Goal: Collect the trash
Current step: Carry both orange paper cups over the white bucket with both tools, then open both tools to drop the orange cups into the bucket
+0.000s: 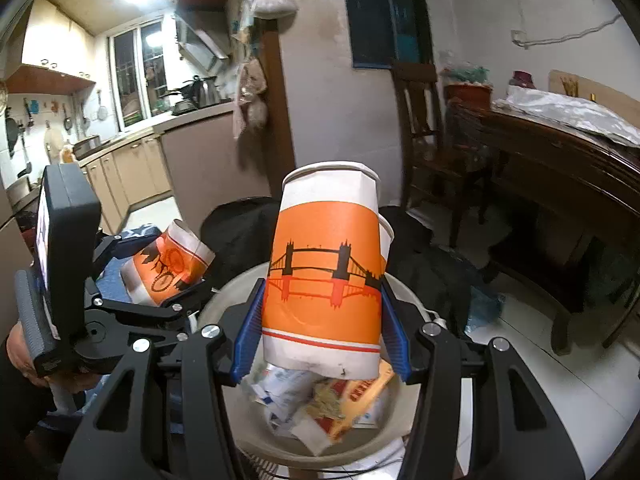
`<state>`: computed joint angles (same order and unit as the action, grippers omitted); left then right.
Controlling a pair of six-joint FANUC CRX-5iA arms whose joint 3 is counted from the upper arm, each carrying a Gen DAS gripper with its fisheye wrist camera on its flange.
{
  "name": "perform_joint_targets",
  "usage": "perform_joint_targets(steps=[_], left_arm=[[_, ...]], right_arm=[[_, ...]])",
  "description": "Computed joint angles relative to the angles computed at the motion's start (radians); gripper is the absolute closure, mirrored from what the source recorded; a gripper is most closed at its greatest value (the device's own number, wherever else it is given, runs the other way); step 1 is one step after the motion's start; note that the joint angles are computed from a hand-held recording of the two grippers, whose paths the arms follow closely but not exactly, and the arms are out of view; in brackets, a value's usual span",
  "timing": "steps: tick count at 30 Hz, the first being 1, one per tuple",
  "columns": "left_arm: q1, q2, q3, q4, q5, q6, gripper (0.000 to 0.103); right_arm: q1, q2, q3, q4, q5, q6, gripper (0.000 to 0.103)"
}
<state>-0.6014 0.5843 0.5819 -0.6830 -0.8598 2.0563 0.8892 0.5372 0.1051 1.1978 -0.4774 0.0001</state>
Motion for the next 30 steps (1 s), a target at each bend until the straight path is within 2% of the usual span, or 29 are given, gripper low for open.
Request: perform_joint_targets(steps=[3, 12, 23, 26, 27, 30], left_arm=[[0.017, 0.01, -0.001, 0.08, 0.039, -0.055, 0.02], [0.029, 0.043, 0.033, 0.141, 0.074, -0.107, 0.02], [0.059, 0.069, 0.045, 0.216, 0.137, -0.157, 0.017], [0.062, 0.065, 0.037, 0.205, 0.153, -0.149, 0.017], [0.063, 0.067, 0.041, 0.204, 0.151, -0.151, 0.017], [0.069, 0.074, 0.052, 0.216, 0.144, -0.15, 0.016]], right_arm=[[-0.001, -0.007, -0.016, -0.01, -0.021, 0.0, 0.052], [0.0, -0.003, -0.012, -0.116, -0.079, 0.084, 0.052], [0.008, 0.059, 0.106, -0.316, -0.125, 0.285, 0.052], [0.005, 0.072, 0.129, -0.346, -0.121, 0.316, 0.046], [0.004, 0.075, 0.133, -0.35, -0.124, 0.321, 0.038], [0.0, 0.078, 0.135, -0.34, -0.117, 0.315, 0.036]])
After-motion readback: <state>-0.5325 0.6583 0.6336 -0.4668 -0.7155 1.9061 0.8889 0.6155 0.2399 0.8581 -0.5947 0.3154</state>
